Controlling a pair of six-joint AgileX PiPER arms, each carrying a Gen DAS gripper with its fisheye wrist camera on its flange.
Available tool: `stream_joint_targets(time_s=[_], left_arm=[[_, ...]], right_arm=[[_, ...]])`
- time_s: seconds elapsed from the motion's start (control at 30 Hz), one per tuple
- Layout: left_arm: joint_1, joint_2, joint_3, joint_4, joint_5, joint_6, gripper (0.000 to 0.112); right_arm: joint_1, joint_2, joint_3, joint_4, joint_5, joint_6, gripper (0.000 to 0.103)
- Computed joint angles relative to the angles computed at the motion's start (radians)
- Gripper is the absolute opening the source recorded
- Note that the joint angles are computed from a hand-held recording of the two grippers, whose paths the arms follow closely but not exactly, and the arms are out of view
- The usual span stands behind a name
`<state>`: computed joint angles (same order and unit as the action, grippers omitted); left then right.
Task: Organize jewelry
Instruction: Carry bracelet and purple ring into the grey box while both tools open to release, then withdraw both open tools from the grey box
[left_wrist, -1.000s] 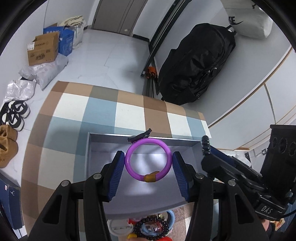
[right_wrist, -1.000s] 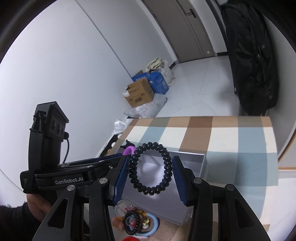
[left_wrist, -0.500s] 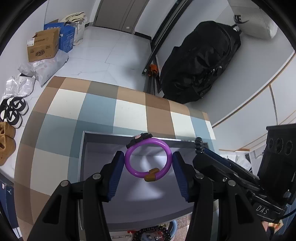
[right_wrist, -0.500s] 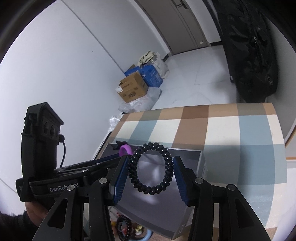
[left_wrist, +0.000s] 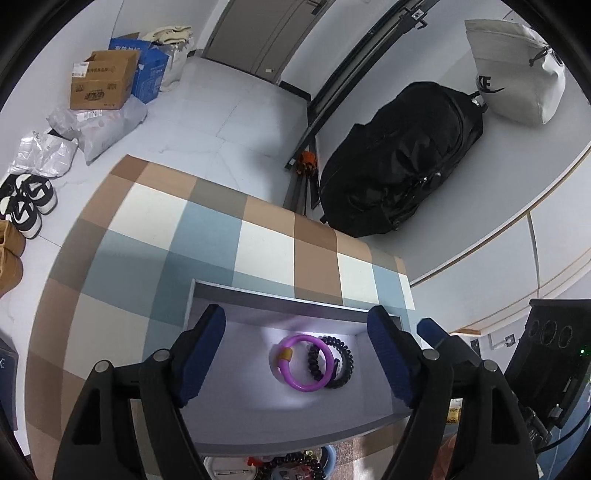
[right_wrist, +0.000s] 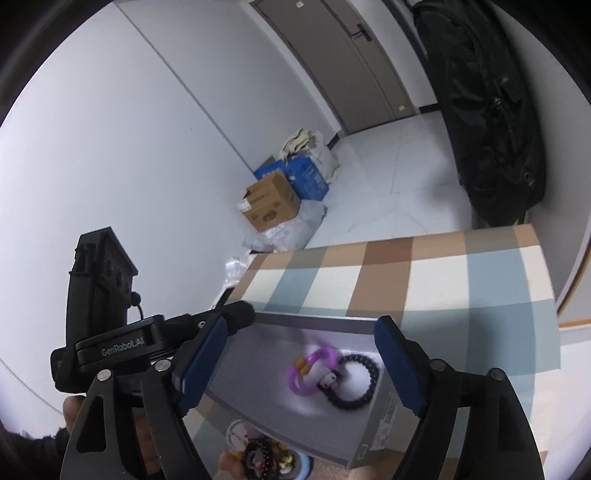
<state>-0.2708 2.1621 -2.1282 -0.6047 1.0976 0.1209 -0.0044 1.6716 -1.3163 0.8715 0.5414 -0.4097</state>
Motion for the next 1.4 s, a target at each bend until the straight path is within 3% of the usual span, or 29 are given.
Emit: stream_joint_targets(time_s=[0.3, 0.43, 0.77, 0.97, 1.2, 1.4], left_arm=[[-0.024, -0.152, 0.225, 0.086, -0.190, 0.057, 0.077], [-0.034, -0.247, 0.384, 0.098, -0.291, 0.106, 0.087], [-0.092, -0.394, 0.601, 0.298, -0.424, 0.006, 0.087], [-0.098, -0.473, 0.709, 0.282, -0.467, 0.038, 0.098], [-0.101, -0.530, 0.801, 0.248, -0.489, 0.100, 0.099], [-0.090, -0.546, 0.849, 0.168, -0.437, 0.166, 0.099]], right_arm=[[-0.009, -0.065, 0.064, -0.036, -0.043, 0.048, 0.098], [0.001, -0.109, 0.106, -0.063, -0.071, 0.076, 0.103], [0.059, -0.210, 0.185, -0.283, -0.112, 0.263, 0.103], [0.118, -0.272, 0.226, -0.500, -0.131, 0.435, 0.103], [0.185, -0.329, 0.273, -0.710, -0.126, 0.619, 0.103], [0.223, -0.362, 0.293, -0.880, -0.111, 0.774, 0.103]])
